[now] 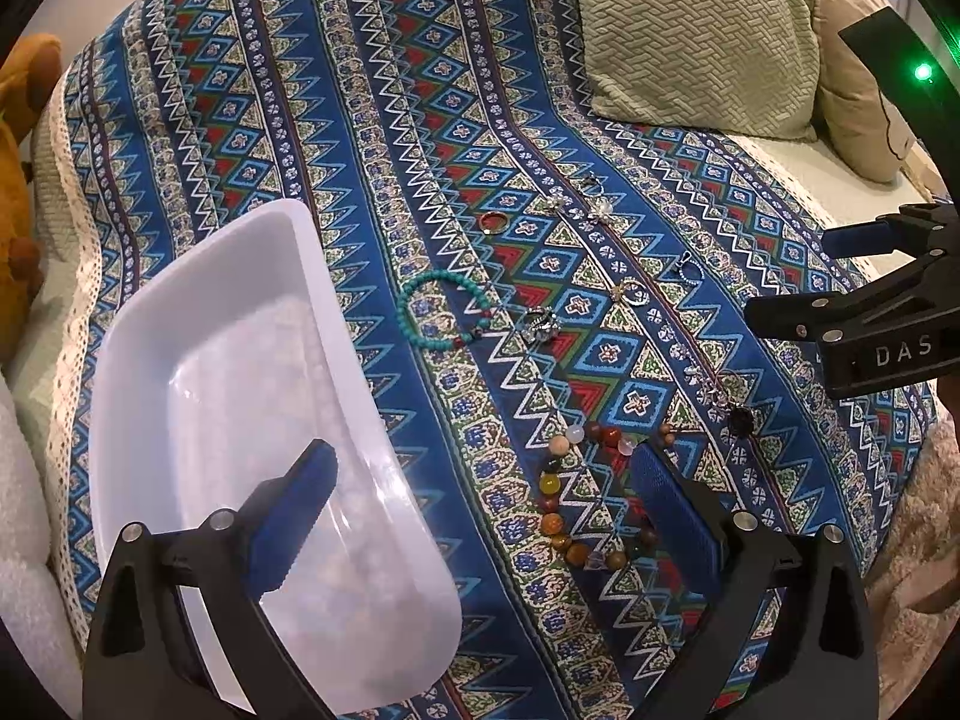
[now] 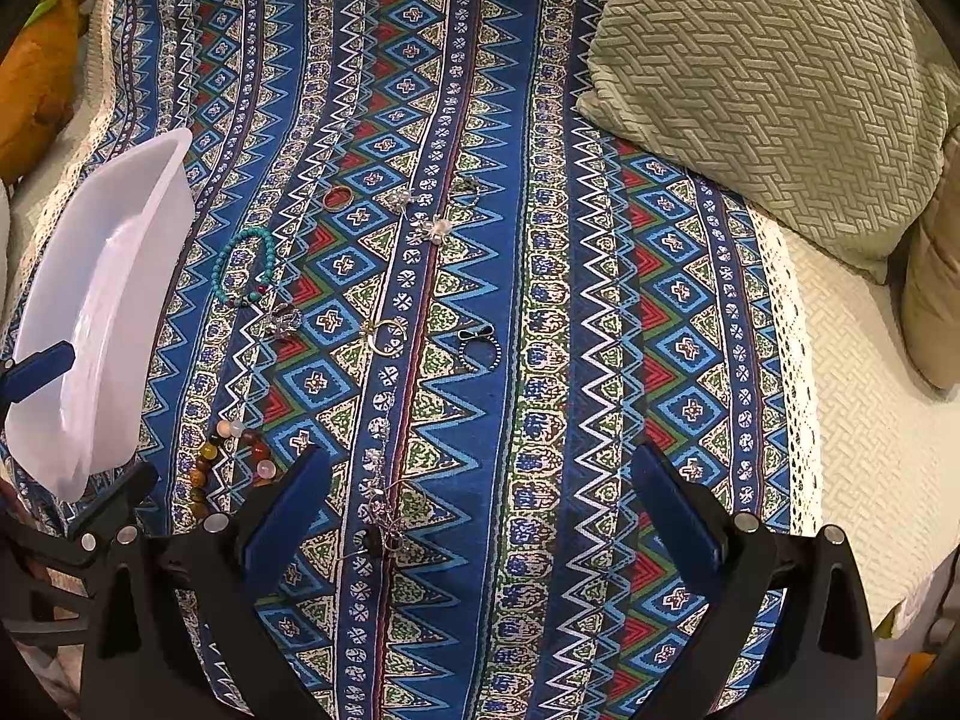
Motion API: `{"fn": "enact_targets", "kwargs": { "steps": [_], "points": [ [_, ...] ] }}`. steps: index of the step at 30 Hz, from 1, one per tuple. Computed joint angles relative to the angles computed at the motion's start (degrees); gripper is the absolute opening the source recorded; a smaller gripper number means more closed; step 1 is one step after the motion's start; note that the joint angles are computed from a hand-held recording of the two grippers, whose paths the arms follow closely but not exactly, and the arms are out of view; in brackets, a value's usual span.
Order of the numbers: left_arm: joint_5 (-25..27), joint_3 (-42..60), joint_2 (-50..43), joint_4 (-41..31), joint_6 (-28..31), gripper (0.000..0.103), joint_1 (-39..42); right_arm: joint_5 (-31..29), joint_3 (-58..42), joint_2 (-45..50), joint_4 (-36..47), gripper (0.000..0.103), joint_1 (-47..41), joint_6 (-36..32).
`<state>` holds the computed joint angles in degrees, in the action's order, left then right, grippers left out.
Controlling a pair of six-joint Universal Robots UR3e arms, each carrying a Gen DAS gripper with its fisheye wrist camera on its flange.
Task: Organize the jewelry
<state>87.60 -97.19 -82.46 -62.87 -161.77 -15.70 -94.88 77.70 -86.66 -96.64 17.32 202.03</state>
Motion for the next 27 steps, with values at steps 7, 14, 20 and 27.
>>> {"fn": "enact_targets", "kwargs": {
  "steps": [7, 14, 20, 27],
  "points": [
    [0.3, 2.5, -3.0, 0.1, -0.5, 0.094, -0.6, -0.2, 0.0, 0.1, -0.1, 0.098, 0.2, 0.1],
    [0.3, 2.5, -2.9, 0.0, -0.6, 0.094, -0.7, -0.2, 0.5, -0.2, -0.4, 0.098, 0.1, 0.3],
    [0.4, 2.1, -2.7, 0.5, -0.4, 0.094, -0.7, 0.1, 1.0, -0.5, -0.7, 0.098, -0.4, 0.5],
    [-2.4, 1.4, -2.2, 0.7, -0.3, 0.094, 1.0, 2.8, 1.9, -1.4, -0.7, 0.098, -1.7, 0.7]
  ]
}}
